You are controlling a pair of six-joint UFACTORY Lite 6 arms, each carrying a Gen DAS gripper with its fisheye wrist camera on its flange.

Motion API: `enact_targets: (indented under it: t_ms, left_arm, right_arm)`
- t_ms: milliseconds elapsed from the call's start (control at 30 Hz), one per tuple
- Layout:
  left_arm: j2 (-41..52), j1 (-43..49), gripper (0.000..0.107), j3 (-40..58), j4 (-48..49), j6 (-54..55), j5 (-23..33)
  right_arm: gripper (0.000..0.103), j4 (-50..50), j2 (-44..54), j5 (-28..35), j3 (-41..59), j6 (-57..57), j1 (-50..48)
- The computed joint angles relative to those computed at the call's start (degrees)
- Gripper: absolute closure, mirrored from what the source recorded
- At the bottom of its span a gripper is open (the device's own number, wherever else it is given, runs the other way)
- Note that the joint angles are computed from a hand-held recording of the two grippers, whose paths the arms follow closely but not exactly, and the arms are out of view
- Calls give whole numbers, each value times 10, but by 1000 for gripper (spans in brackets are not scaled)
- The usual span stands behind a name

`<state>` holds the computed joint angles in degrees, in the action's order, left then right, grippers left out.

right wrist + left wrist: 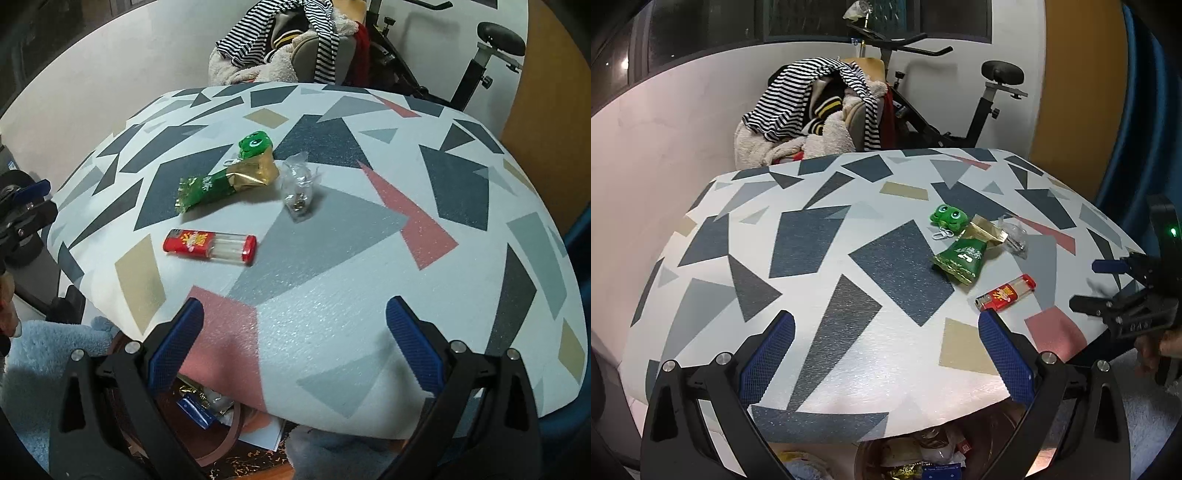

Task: Collect trash
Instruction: 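Grasp the clear plastic bag with the right tool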

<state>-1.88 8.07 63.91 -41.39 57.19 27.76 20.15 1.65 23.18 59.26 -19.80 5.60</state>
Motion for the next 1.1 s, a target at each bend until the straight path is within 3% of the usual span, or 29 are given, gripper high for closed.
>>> enact_targets:
  t_ms: [133, 200, 433, 667, 733, 767, 800, 900, 1100]
  left_arm:
    - [13, -6, 10, 9, -3, 5, 3]
    - [21, -10, 10, 16, -8, 9, 5]
    - [70, -19, 10, 59, -11, -4, 15]
    - [130, -41, 15, 123, 4, -28, 38]
    - [152, -50, 16, 146, 13, -39, 48]
    - [163, -56, 18, 157, 17, -44, 52]
    - [170, -60, 19, 164, 17, -45, 56]
    - [215, -76, 23, 211, 24, -49, 87]
    - [333, -117, 26, 353, 81, -83, 131]
  right_arm:
    - [7, 50, 22, -2, 18, -53, -19]
    - [18, 63, 45, -5, 39, -73, -24]
    - [40, 87, 153, 15, 165, -87, -29]
    - [42, 10, 290, 61, 344, 11, -4]
    - [48, 4, 319, 85, 386, 16, 0]
    - [69, 4, 323, 89, 393, 15, 0]
    - [73, 9, 319, 90, 392, 6, 0]
    - [79, 31, 281, 62, 344, -39, -4]
    - [81, 68, 223, 37, 277, -76, -27]
